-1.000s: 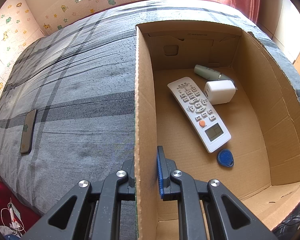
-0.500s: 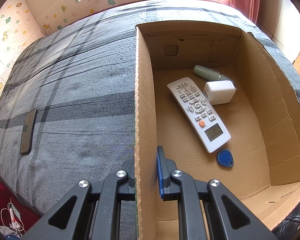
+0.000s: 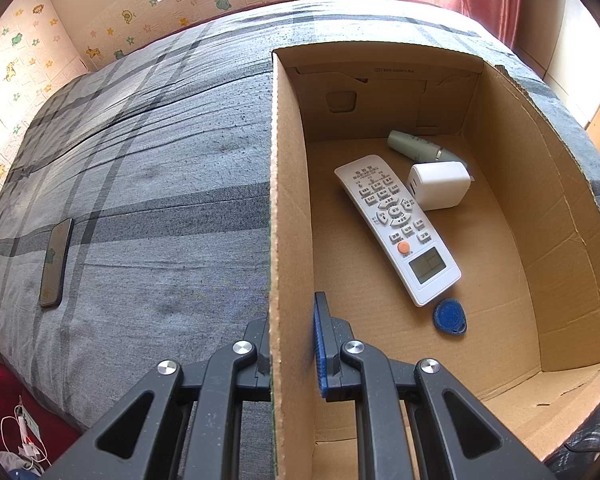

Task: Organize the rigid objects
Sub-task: 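Lift the keys with the right gripper and carry them over the box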

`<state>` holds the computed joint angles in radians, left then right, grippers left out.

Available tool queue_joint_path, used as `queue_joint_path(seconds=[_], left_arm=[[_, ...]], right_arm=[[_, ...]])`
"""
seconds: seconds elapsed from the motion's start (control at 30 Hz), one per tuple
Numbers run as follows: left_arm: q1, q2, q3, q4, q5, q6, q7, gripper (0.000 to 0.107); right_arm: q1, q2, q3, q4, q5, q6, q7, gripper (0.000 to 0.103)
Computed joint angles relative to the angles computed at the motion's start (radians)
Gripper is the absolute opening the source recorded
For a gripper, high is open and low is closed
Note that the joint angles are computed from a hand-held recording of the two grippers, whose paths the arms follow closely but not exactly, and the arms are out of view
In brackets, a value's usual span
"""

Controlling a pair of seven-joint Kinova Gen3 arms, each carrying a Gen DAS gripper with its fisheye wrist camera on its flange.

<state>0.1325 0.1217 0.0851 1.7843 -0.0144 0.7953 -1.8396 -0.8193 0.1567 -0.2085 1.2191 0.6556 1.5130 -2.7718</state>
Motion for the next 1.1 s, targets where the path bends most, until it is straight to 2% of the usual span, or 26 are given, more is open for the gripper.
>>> queue_joint_path(seconds=[0.27, 0.53, 1.1], left_arm=[[0.0, 0.0, 0.0, 0.0, 0.0, 0.0, 0.0, 0.014], [-0.002, 0.0, 0.0, 0.001, 0.005, 0.0, -0.004, 0.014], [-0.006, 0.0, -0.001, 0.003, 0.012, -0.002, -0.012, 0.014]], right_arm=[[-0.037, 0.065, 0.018, -0.109, 0.007, -0.042, 0.07, 0.0], [-0.058, 0.129, 0.061, -0.18, -0.054, -0.087, 0.149, 0.0], [-0.002, 0.22, 0.097, -0.135, -0.254, -0.175, 0.23, 0.0]])
